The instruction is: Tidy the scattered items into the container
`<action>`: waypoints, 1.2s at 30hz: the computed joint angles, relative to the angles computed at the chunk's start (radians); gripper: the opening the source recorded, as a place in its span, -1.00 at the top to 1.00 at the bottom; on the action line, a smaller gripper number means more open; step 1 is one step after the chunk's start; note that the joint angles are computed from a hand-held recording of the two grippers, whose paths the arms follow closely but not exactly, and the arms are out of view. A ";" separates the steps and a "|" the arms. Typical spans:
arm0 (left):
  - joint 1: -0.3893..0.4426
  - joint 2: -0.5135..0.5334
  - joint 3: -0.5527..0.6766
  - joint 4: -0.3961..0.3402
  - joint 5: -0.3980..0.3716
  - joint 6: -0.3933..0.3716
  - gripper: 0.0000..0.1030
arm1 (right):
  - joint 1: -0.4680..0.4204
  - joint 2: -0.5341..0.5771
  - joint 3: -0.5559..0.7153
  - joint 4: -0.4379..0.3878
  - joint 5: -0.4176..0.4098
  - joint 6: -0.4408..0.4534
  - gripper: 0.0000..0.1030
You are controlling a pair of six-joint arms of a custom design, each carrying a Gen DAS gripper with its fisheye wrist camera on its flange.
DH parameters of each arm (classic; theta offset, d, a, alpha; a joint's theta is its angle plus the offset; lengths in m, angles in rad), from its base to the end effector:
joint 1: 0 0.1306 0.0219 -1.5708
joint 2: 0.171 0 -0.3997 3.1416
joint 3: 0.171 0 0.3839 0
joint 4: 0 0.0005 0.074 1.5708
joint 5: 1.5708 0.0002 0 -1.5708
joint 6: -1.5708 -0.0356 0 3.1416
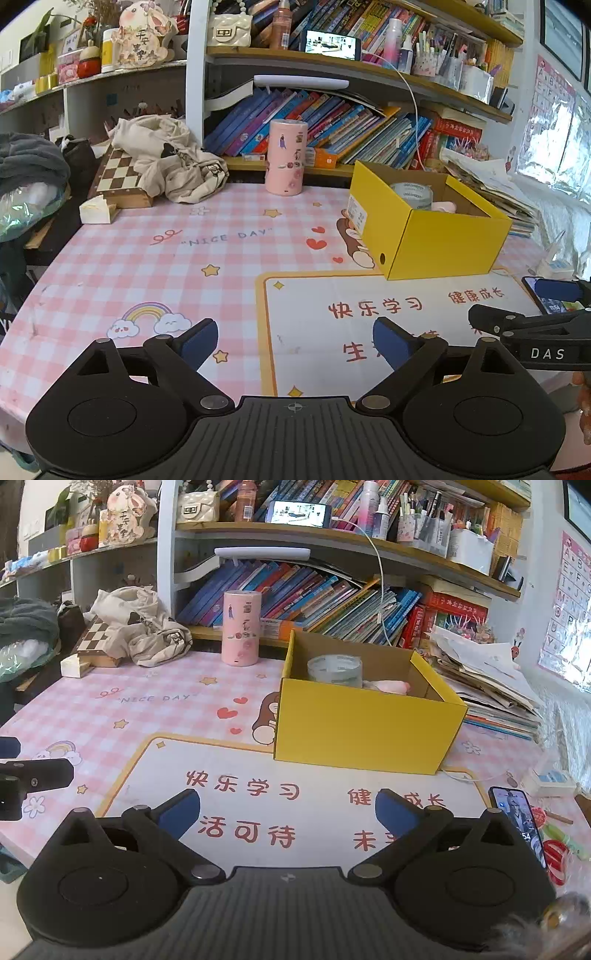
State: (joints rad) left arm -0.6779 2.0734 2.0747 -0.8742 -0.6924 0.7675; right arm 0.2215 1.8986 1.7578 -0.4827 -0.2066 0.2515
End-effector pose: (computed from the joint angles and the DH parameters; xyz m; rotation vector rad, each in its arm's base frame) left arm 0.5749 -0.4343 0.3657 -0.3841 2.1686 0.0653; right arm 0.6633 0.1563 0.3640 -0.6244 2.0957 0.2095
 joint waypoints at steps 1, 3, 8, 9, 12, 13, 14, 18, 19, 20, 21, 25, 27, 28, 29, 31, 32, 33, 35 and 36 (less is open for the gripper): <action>0.001 -0.003 -0.004 0.003 0.001 0.001 -0.81 | 0.001 0.000 0.000 0.000 0.001 0.001 -1.00; 0.003 -0.005 -0.008 0.000 0.002 0.005 -0.82 | 0.004 0.000 0.001 -0.002 0.001 0.004 -1.00; 0.007 -0.007 -0.010 -0.018 0.007 0.019 -0.84 | 0.009 0.003 0.007 -0.007 0.001 0.010 -1.00; 0.008 -0.007 -0.009 -0.022 0.006 0.021 -0.86 | 0.010 0.004 0.009 -0.009 0.000 0.011 -1.00; 0.009 -0.009 -0.012 -0.027 -0.003 0.028 -0.90 | 0.011 0.009 0.016 -0.014 -0.002 0.013 -1.00; 0.009 -0.009 -0.011 -0.031 -0.004 0.032 -0.90 | 0.011 0.010 0.019 -0.015 -0.002 0.012 -1.00; 0.010 -0.009 -0.011 -0.036 -0.006 0.036 -0.91 | 0.011 0.012 0.021 -0.017 -0.002 0.011 -1.00; 0.012 0.002 0.009 -0.078 -0.006 0.057 -0.97 | 0.012 0.016 0.029 -0.024 -0.002 0.010 -1.00; 0.013 0.005 0.015 -0.089 -0.003 0.062 -0.97 | 0.012 0.017 0.029 -0.024 -0.001 0.010 -1.00; 0.014 0.008 0.020 -0.099 -0.001 0.066 -0.97 | 0.012 0.017 0.030 -0.025 -0.002 0.011 -1.00; 0.014 0.008 0.020 -0.102 0.002 0.068 -0.97 | 0.013 0.018 0.031 -0.026 -0.002 0.011 -1.00; 0.016 0.010 0.022 -0.113 0.006 0.070 -0.97 | 0.014 0.019 0.032 -0.028 0.001 0.010 -1.00; 0.016 0.010 0.023 -0.115 0.005 0.068 -0.98 | 0.014 0.020 0.034 -0.029 0.004 0.010 -1.00; 0.016 0.009 0.022 -0.114 0.005 0.066 -0.98 | 0.012 0.023 0.038 -0.032 0.000 0.013 -1.00; 0.017 0.009 0.022 -0.115 0.004 0.066 -0.98 | 0.010 0.026 0.043 -0.034 -0.004 0.015 -1.00; 0.017 0.010 0.024 -0.120 0.003 0.067 -0.99 | 0.009 0.028 0.046 -0.036 -0.007 0.016 -1.00; 0.017 0.009 0.023 -0.121 0.003 0.067 -0.99 | 0.008 0.026 0.042 -0.033 -0.008 0.017 -1.00; 0.017 0.008 0.021 -0.119 0.002 0.067 -0.99 | 0.008 0.027 0.044 -0.034 -0.009 0.018 -1.00; 0.017 0.005 0.015 -0.114 0.002 0.067 -0.99 | 0.001 0.036 0.059 -0.044 -0.020 0.026 -1.00; 0.018 0.002 0.012 -0.110 0.003 0.066 -0.99 | 0.003 0.033 0.056 -0.044 -0.017 0.024 -1.00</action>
State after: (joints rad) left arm -0.6602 2.0759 2.0862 -0.9838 -0.6896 0.8337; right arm 0.2247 1.9319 1.8143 -0.5263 -0.2232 0.2755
